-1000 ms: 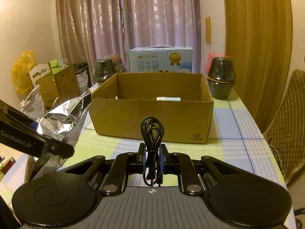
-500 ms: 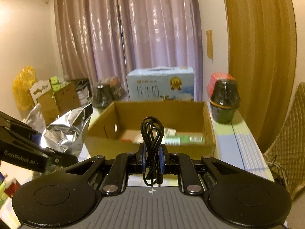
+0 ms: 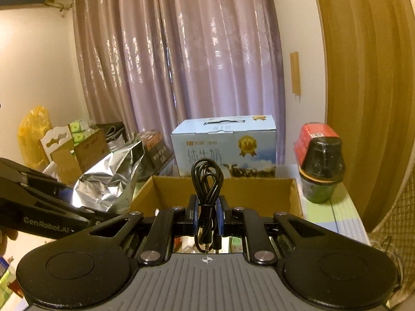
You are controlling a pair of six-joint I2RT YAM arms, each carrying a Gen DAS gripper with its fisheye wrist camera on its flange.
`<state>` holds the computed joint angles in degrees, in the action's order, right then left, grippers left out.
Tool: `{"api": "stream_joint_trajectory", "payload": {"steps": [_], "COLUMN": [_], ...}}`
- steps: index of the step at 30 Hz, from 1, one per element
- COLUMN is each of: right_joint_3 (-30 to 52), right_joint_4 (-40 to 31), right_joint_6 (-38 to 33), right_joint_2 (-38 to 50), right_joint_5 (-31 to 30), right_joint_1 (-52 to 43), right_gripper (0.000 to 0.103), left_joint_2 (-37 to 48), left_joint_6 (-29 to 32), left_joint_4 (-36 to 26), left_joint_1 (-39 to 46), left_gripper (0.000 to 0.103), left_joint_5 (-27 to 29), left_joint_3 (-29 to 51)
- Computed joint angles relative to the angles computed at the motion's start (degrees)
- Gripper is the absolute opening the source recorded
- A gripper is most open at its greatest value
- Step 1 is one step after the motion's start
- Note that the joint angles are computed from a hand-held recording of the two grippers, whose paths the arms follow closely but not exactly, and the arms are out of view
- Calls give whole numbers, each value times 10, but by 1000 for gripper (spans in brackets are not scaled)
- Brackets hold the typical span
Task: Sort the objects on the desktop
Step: 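Carry the foil bag and cable over the cardboard box with both tools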
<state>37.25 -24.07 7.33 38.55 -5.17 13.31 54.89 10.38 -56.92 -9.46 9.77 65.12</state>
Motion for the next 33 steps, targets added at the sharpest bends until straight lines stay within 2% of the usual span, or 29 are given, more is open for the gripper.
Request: {"api": "stream_joint_trajectory", "payload": {"steps": [6,14,23,25,27,33], "right_joint_3": [23,38,20,17,14,9], "right_joint_4": [70,149,209,219,226,238], "right_joint_6": [-1,6,14,14,16,30], "right_joint_2": [97,211,279,289,297,315], "right_joint_5": [-44,-66,-60,-57,-55,-57], "right_joint_1": [-38,-55,-44,-39,-36,-28], "right_gripper": [11,11,11,11,11,11], "left_joint_2": [73,156,225,235,240,223], "left_joint_6": [-3,-4,0,3,7,13], "left_joint_4": [55,122,179,187,197,215], "left_joint_1": [11,40,49,48,51,79], "left_gripper": [45,45,45,48,52,52], "left_joint_5": [5,18,15,13,15,32], "left_joint_3": [20,25,29,28,23,-5]}}
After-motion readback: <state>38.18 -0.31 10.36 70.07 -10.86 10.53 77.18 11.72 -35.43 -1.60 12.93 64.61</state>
